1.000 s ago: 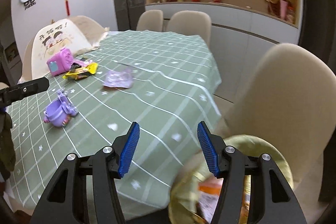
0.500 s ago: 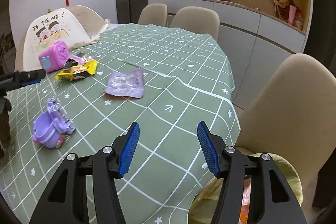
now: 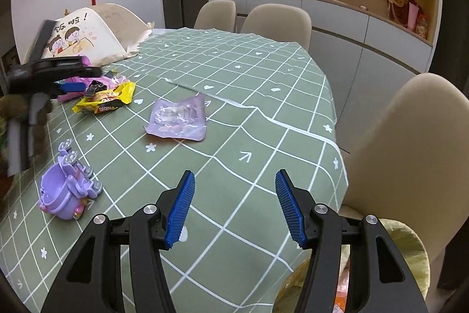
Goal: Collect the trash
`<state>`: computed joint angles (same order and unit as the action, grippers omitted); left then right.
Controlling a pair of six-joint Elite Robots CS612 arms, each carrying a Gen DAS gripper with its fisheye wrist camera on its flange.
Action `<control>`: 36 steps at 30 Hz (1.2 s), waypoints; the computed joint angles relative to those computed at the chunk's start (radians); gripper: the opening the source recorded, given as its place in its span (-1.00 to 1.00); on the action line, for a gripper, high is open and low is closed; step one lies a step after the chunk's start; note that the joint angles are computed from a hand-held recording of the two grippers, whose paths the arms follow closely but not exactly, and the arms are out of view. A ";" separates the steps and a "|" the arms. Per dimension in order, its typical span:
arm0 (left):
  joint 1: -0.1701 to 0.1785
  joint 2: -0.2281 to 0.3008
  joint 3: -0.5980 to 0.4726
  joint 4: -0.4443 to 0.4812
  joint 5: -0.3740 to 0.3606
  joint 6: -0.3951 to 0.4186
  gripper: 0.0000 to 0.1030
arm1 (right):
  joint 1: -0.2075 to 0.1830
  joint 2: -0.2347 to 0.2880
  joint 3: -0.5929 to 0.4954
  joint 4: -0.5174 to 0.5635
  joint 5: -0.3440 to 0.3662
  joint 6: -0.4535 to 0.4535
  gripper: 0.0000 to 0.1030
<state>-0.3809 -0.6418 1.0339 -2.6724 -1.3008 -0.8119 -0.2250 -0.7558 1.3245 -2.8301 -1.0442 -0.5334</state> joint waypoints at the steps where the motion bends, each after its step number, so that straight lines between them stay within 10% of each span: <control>1: 0.003 0.012 -0.023 0.021 -0.006 -0.010 0.22 | 0.001 0.001 -0.001 -0.002 -0.003 -0.002 0.05; 6: -0.001 0.068 -0.127 0.127 0.058 -0.007 0.18 | 0.000 0.005 -0.005 0.002 -0.009 -0.019 0.05; 11: -0.009 0.052 -0.094 0.074 0.041 0.090 -0.74 | -0.005 0.016 -0.027 0.027 0.024 -0.010 0.05; 16: -0.036 -0.020 0.043 0.007 -0.002 0.206 -0.93 | 0.002 0.027 -0.058 0.093 0.067 -0.028 0.05; 25: -0.052 -0.147 0.304 -0.170 -0.155 0.237 -0.88 | 0.029 0.039 -0.092 0.184 0.104 -0.073 0.05; 27: -0.051 -0.156 0.326 -0.209 -0.173 0.242 -0.39 | 0.037 0.041 -0.093 0.178 0.094 -0.079 0.05; 29: -0.052 -0.157 0.333 -0.260 -0.144 0.242 0.13 | 0.042 0.041 -0.091 0.167 0.083 -0.070 0.05; 36: -0.030 -0.079 0.173 -0.206 0.011 0.217 0.17 | 0.039 0.032 -0.075 0.163 0.094 -0.062 0.05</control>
